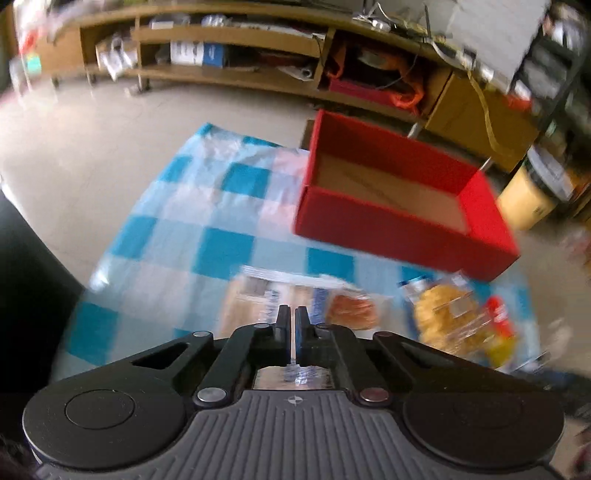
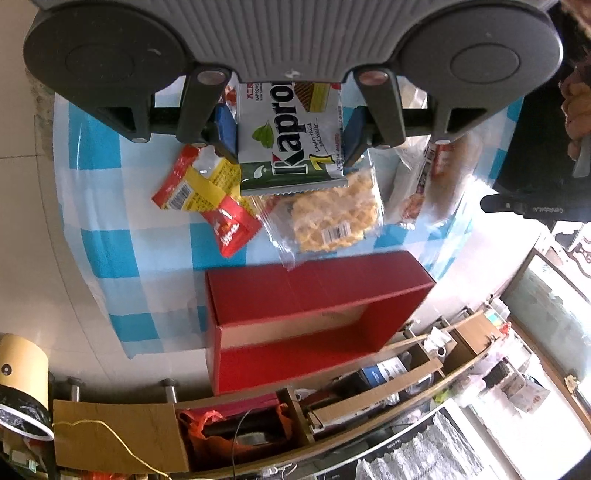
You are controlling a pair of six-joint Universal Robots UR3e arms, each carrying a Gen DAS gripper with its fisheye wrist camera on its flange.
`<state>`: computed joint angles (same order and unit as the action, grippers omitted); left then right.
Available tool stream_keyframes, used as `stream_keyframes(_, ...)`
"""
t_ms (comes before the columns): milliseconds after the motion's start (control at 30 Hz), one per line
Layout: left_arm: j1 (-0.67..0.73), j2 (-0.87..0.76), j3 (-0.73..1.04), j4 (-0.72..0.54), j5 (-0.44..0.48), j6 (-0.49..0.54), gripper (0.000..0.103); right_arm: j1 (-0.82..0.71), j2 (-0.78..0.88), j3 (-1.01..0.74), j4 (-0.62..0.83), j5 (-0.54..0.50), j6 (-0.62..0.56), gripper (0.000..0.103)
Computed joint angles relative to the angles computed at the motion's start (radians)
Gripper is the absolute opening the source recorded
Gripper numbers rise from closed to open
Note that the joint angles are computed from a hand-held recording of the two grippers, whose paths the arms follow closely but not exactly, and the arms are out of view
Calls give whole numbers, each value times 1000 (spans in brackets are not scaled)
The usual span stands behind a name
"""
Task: Organize snacks
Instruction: 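Lift and carry both held packages over the red box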
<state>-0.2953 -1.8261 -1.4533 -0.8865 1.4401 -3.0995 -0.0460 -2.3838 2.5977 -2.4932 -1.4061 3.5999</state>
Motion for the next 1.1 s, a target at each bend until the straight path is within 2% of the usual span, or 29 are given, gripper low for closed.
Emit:
stream_keyframes(33,-10,0,-5,7,4,18,30,-3,0,-2,1,2,1,54)
stream_keyframes(67,-9,1,-15,14,-19,31,42,-8,-3,-2,2,8,0,54)
stream_keyframes(100,-20,-6,-21,30,-8,32,72,-9,-3,-1,1,12,-1,54)
stream_keyframes(133,-53,-25,-24,73,72,24,95,-5,5,-2,-6,11,-1,54)
stream_keyframes(200,-109,-78,-19,144,231,26,96,0,14,-2,-10,13,-1,54)
stream_keyframes(333,-95,-190,74,53,200,13,95,-16,1,5,-2,31,-14,54)
stream_keyframes(400,-86,-239,112,-16,184,-15,83,-25,-6,7,3,39,-18,54)
stream_keyframes(433,-84,-233,92,4,181,-30,79,-20,-3,7,-2,36,-17,54)
stream_keyframes(533,-66,-199,92,-24,151,-56,72,-21,-12,9,1,34,-19,54)
stream_keyframes(667,-34,-120,38,-15,94,-77,71,-35,-27,8,6,43,-22,54)
stream_keyframes(867,-19,-70,59,-18,29,-98,71,-6,25,-20,-48,29,-8,54)
stream_keyframes(1100,-86,-119,162,1,37,-111,71,-1,154,-102,-171,11,5,54)
